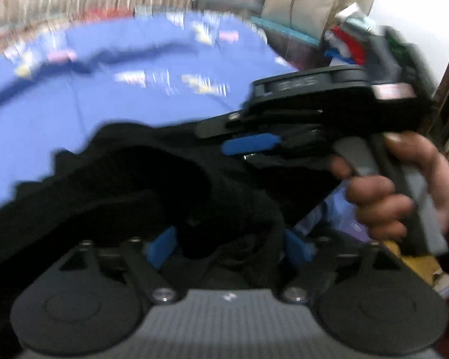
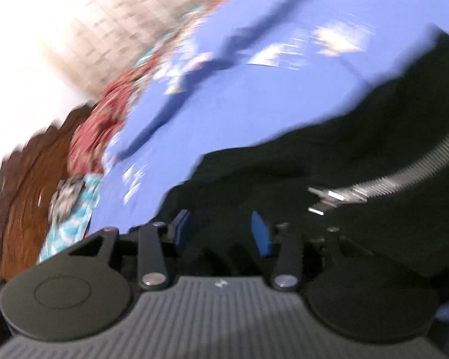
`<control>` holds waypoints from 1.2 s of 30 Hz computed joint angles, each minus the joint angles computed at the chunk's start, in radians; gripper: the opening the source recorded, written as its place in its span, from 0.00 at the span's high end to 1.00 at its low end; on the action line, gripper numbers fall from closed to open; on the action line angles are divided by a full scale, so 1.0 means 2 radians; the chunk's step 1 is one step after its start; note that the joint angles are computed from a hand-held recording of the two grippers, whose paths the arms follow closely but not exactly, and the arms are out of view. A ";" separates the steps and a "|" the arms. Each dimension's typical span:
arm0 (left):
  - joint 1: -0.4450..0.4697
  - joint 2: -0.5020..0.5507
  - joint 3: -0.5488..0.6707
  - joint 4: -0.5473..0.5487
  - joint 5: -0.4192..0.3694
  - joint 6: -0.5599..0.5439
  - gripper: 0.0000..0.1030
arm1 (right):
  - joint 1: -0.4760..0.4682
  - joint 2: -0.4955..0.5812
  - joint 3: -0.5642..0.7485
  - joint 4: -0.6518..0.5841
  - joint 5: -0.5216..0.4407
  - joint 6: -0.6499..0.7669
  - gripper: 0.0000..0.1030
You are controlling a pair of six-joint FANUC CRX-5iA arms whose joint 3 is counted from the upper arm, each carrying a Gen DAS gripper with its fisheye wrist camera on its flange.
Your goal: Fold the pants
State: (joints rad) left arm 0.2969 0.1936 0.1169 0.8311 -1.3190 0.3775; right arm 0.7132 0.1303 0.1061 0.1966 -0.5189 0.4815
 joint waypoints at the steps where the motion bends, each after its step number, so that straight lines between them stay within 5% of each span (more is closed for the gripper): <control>1: 0.012 -0.011 -0.011 0.011 -0.002 -0.008 0.21 | 0.002 0.002 0.010 -0.013 -0.001 0.041 0.52; 5: 0.071 -0.037 -0.036 0.047 -0.014 0.022 0.21 | 0.007 0.018 0.060 -0.062 -0.023 0.175 0.45; 9: 0.125 -0.064 -0.073 0.089 0.045 0.050 0.11 | 0.007 0.030 0.103 -0.122 -0.065 0.288 0.34; 15: 0.118 -0.036 -0.050 0.075 0.051 0.016 0.09 | 0.011 0.043 0.155 -0.153 -0.196 0.439 0.16; 18: 0.109 -0.029 -0.049 0.043 0.033 0.001 0.19 | 0.048 0.081 0.162 -0.016 -0.241 0.400 0.30; 19: 0.107 -0.023 -0.047 0.040 0.021 -0.003 0.29 | 0.053 0.099 0.176 0.008 -0.259 0.397 0.70; 20: 0.106 -0.019 -0.046 0.040 0.010 -0.010 0.55 | 0.054 0.114 0.189 0.020 -0.270 0.392 0.88; 22: 0.105 0.006 -0.023 0.037 -0.032 0.006 0.84 | 0.048 0.124 0.200 0.025 -0.247 0.355 0.89; 28: 0.103 0.040 -0.015 0.171 -0.056 0.078 0.84 | -0.007 0.129 0.239 -0.081 -0.058 0.274 0.89; 31: 0.085 0.053 -0.004 0.219 -0.061 0.091 0.82 | -0.034 0.145 0.256 -0.122 -0.010 0.208 0.85; 33: 0.076 0.060 0.000 0.236 -0.071 0.090 0.79 | -0.041 0.152 0.244 -0.072 -0.004 0.126 0.82; 35: 0.075 0.064 -0.003 0.242 -0.078 0.090 0.71 | -0.037 0.165 0.238 0.033 -0.063 0.041 0.56; 36: 0.076 0.064 -0.006 0.241 -0.079 0.092 0.69 | -0.036 0.165 0.230 0.068 -0.094 0.015 0.53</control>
State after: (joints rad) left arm 0.4493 0.3219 0.1051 1.3135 -1.4761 0.5624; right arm 0.6416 0.4594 0.5660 0.3327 -0.7079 0.5106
